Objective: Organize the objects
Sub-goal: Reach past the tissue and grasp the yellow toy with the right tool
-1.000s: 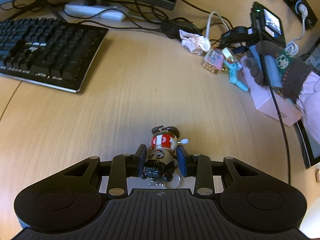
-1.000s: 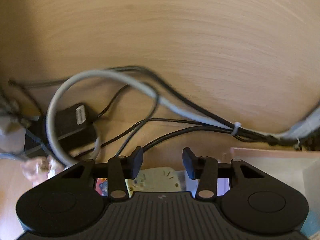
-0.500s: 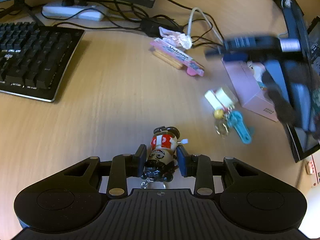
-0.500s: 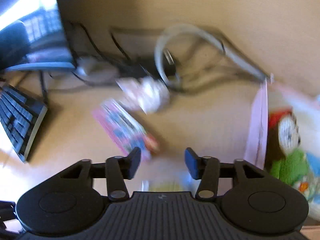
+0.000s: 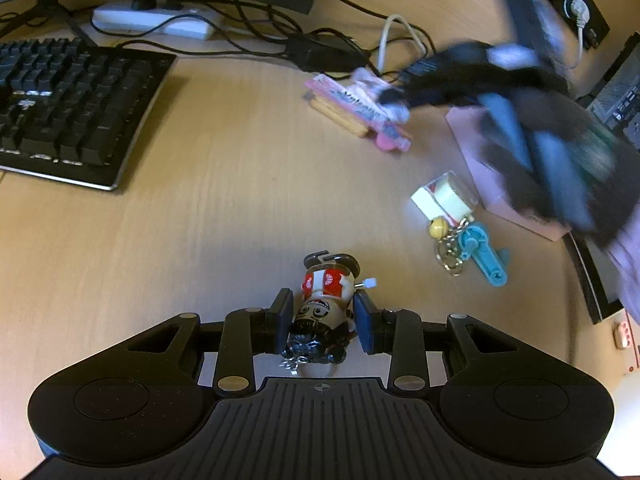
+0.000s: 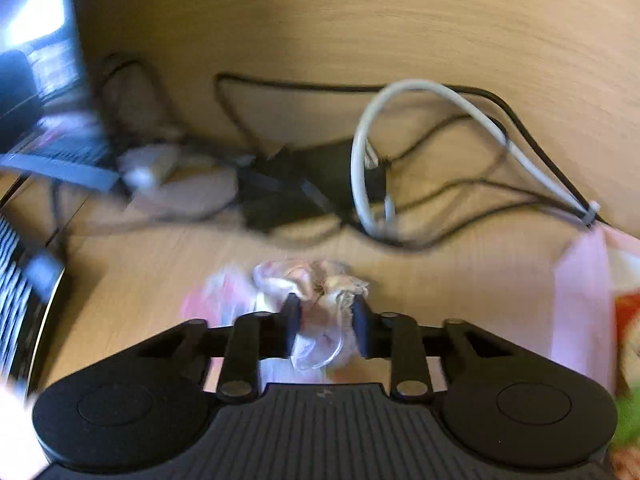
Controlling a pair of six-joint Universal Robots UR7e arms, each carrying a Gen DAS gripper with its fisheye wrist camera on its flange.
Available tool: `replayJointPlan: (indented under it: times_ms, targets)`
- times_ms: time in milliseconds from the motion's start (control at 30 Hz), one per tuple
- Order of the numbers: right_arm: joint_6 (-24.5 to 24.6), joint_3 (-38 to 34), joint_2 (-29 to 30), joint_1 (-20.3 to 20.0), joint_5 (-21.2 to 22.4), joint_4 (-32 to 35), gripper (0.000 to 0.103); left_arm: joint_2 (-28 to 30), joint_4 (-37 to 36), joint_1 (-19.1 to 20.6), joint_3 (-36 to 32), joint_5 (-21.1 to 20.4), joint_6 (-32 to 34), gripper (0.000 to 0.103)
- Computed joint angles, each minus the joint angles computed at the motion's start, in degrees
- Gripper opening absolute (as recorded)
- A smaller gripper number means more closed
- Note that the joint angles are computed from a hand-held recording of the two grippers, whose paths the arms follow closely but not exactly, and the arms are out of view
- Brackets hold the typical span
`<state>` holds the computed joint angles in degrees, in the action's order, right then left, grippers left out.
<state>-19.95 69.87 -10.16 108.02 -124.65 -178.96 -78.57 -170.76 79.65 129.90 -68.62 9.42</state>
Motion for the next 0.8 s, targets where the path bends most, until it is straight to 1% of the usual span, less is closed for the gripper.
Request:
replayJointPlan:
  times_ms: [133, 167, 233, 300, 333, 367, 400, 433, 467, 533, 567, 600, 633, 667, 733, 800]
  targets:
    - [-4.71, 20.06, -10.89, 1.57, 5.1, -10.63, 0.019, 1.22, -0.78, -0.4, -0.45, -0.66, 0.31, 0.037]
    - [-5.83, 24.96, -13.45, 2.13, 5.69, -12.97, 0.019, 1.64, -1.15, -0.59, -0.59, -0.55, 0.04, 0.037]
    - [-7.03, 31.68, -16.91, 3.02, 6.28, -14.77, 0.019, 2.3, -1.83, -1.09, -0.7, -0.05, -0.61, 0.037]
    - [-9.48, 36.65, -18.24, 3.78, 5.43, -17.44, 0.02, 3.19, -3.04, -1.86, -0.64, 1.16, -1.55, 0.037]
    - [-10.87, 38.86, -18.39, 4.1, 4.48, -19.32, 0.027, 3.26, -3.34, -2.18, -0.41, 1.72, -1.96, 0.037]
    - [-12.2, 40.07, -18.18, 4.27, 3.63, -20.75, 0.038, 3.64, -3.83, -2.62, -0.3, 2.45, -2.64, 0.037]
    - [-13.71, 41.88, -18.2, 4.61, 2.69, -23.19, 0.042, 4.03, -4.39, -3.04, -0.15, 3.11, -3.31, 0.037]
    - [-15.94, 43.72, -17.86, 4.87, 1.7, -26.87, 0.043, 4.39, -4.97, -3.44, 0.04, 3.71, -3.96, 0.037]
    - [-17.92, 45.11, -17.48, 5.07, 0.86, -29.88, 0.043, 4.78, -5.51, -3.75, 0.15, 4.15, -4.51, 0.037]
    - [-19.82, 45.4, -16.38, 4.97, 0.61, -33.34, 0.044, 5.36, -6.73, -4.43, 0.59, 5.18, -5.61, 0.037]
    - [-20.25, 45.49, -16.27, 4.8, 1.07, -34.48, 0.051, 5.32, -6.68, -5.09, 0.98, 6.43, -6.97, 0.037]
    - [-20.55, 45.22, -15.89, 4.32, 1.72, -35.83, 0.056, 5.06, -6.6, -5.65, 1.47, 6.97, -8.11, 0.037]
    - [-19.85, 44.77, -15.71, 3.86, 2.62, -36.85, 0.062, 4.47, -6.79, -5.98, 2.16, 6.66, -8.32, 0.037]
    - [-19.01, 43.76, -15.61, 2.95, 4.22, -36.49, 0.063, 3.52, -7.24, -6.51, 3.29, 6.4, -7.83, 0.037]
    - [-17.84, 41.59, -15.51, 1.32, 7.03, -34.4, 0.063, 2.28, -7.43, -7.43, 4.78, 7.26, -7.59, 0.037]
    - [-18.27, 38.13, -13.83, 0.33, 8.03, -33.44, 0.063, 0.68, -6.18, -8.43, 6.11, 8.6, -9.22, 0.037]
